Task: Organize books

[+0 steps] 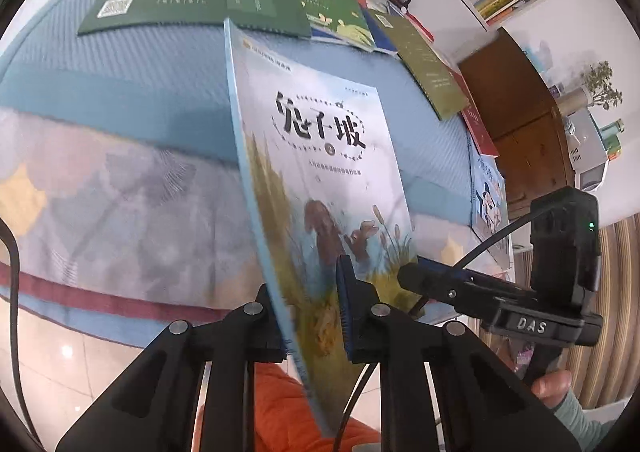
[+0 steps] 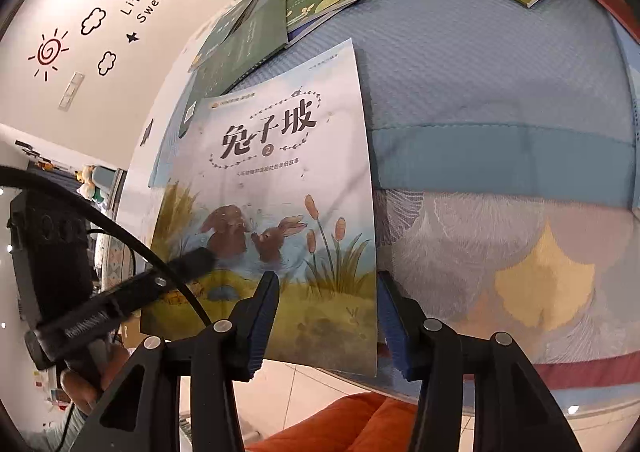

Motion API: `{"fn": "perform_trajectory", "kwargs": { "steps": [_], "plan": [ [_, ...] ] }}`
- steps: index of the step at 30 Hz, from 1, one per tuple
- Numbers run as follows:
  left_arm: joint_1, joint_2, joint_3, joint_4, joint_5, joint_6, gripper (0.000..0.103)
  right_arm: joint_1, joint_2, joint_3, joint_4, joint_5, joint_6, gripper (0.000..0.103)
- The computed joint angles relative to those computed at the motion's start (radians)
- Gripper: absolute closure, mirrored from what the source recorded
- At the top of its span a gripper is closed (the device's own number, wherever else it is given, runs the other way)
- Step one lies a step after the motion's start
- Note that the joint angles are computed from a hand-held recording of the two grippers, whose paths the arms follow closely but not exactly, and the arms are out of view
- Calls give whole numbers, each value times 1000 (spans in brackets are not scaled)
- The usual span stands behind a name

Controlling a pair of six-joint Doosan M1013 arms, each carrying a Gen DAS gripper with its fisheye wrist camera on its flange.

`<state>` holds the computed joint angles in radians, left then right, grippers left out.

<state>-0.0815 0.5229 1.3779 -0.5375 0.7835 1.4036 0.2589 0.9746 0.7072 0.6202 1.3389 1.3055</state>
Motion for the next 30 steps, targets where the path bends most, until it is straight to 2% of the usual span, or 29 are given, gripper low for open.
{"fn": "perform_trajectory", "kwargs": {
  "steps": [3, 5, 7, 9, 12, 14, 16, 18, 19, 21, 23, 25, 29, 30],
  "plan": [
    [16, -4, 12, -114, -17, 38, 88, 2, 3, -7, 23, 30, 34, 54],
    [44, -9, 32, -292, -21, 122, 88, -2, 3, -10, 54, 47, 55, 52],
    [61, -6, 38, -416, -8, 175, 88, -16, 0, 4, 124, 55, 52, 41],
    [71, -2, 33, -475, 5, 207, 88, -27, -12, 36, 167, 42, 51, 31],
    [83, 9, 25, -562, 38, 240, 89, -42, 9, 46, 275, 78, 89, 30],
    [89, 16, 27, -616, 54, 254, 89, -50, 31, 57, 406, 91, 111, 30],
    [92, 18, 30, -633, 55, 247, 89, -48, 47, 59, 482, 84, 127, 35],
    [91, 13, 26, -567, 36, 199, 90, -41, 58, 54, 499, 67, 157, 50],
    [93, 11, 23, -538, 35, 181, 90, -40, 63, 48, 506, 70, 167, 55],
    [98, 15, 14, -495, 51, 152, 90, -39, 61, 52, 512, 74, 160, 70],
    [97, 19, 0, -419, 71, 110, 90, -37, 47, 58, 489, 69, 132, 73],
    [88, 20, -15, -333, 79, 67, 90, -23, 30, 45, 406, 51, 110, 74],
    [53, 14, -57, -105, 74, 8, 90, 27, 1, -16, 154, 11, 22, 75],
    [51, 13, -59, -89, 68, 15, 90, 41, -11, -22, 95, -5, -10, 75]
  ]
}}
